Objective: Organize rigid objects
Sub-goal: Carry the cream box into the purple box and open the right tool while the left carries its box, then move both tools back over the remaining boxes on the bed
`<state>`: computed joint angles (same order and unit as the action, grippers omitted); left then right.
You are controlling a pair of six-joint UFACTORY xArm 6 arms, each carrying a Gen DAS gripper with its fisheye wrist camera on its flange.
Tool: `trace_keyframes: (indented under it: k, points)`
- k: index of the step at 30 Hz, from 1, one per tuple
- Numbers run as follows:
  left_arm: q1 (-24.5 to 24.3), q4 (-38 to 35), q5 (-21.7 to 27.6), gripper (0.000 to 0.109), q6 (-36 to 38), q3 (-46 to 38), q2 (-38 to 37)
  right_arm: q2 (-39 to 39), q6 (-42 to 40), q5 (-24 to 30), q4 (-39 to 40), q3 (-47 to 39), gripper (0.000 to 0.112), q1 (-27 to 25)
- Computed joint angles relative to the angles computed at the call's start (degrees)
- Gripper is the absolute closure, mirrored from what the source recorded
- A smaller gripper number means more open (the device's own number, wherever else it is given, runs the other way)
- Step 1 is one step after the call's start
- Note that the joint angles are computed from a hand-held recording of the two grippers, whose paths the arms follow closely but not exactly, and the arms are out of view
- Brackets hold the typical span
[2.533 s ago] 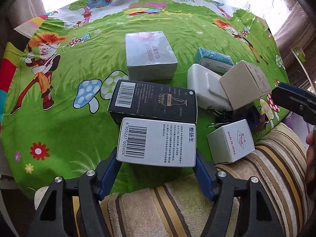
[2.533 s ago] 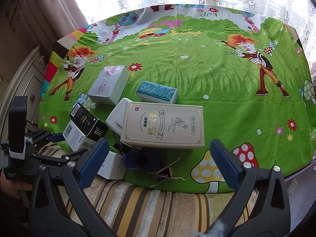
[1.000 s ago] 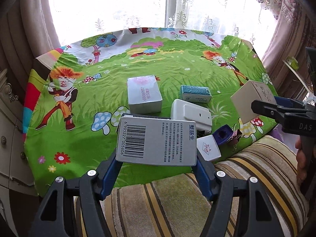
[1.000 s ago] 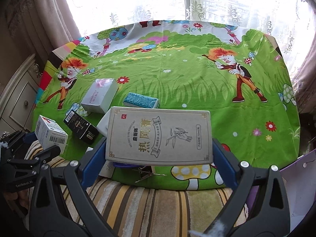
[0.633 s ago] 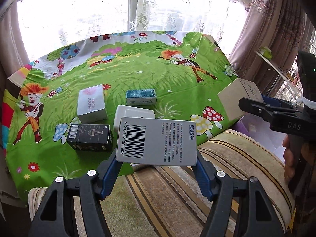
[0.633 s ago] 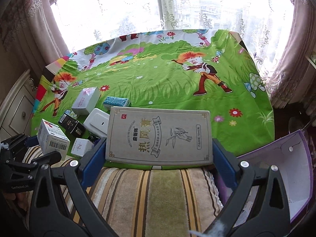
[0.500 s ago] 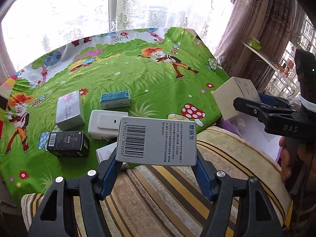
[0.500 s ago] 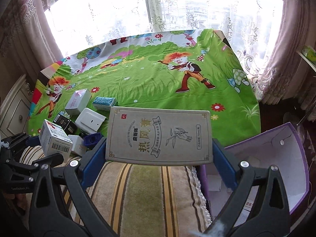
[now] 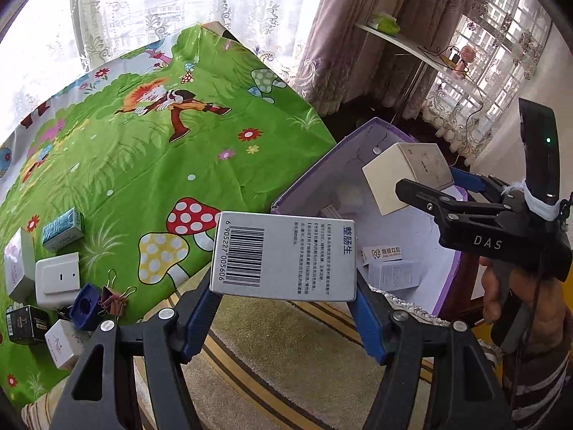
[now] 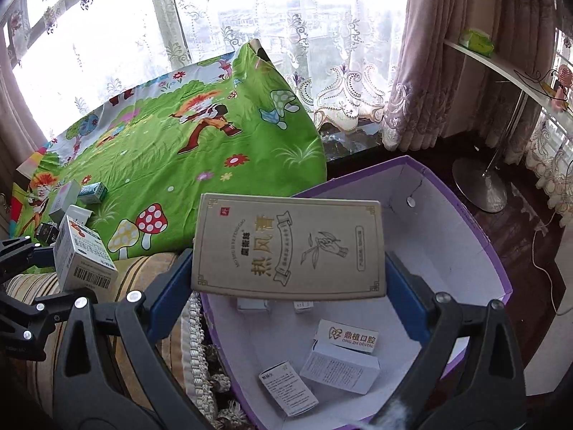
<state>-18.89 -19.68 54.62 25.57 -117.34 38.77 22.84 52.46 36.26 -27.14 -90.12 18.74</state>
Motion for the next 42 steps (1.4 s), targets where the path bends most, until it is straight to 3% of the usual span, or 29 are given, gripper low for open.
trace_keyframes:
  k: [8,12,16,24,29,42]
  points:
    - [-3.68,-0.38,9.03,0.039,-2.06,-14.05,8.73,-4.62,5.28,0.78,-3.02,7.33,0.013,-2.82]
    - [-4.65,-3.24,9.93,0.037,-0.15,-15.45,9.78,-5.94,8.34,1.13,-6.14,8.65,0.013,-3.41]
    - [-5.22,-5.15,9.27,0.023,2.65,-13.25,8.59,-7.12,10.56,-0.84,-5.67,10.64,0.013,-4.4]
    - [-4.45,-7.08,8.49,0.023,1.26,-12.68,8.31,-6.9,9.16,-0.94,-3.48,10.32,0.013,-4.35]
    - [-3.98,-6.22,4.11,0.023,-0.09,-8.77,5.96,-6.03,7.29,-0.64,-2.42,8.65,0.013,-3.64]
    - [-1.75,-7.68,-14.26,0.023,5.3,7.94,-4.62,-0.6,-0.24,3.25,0.08,-2.71,0.013,0.81]
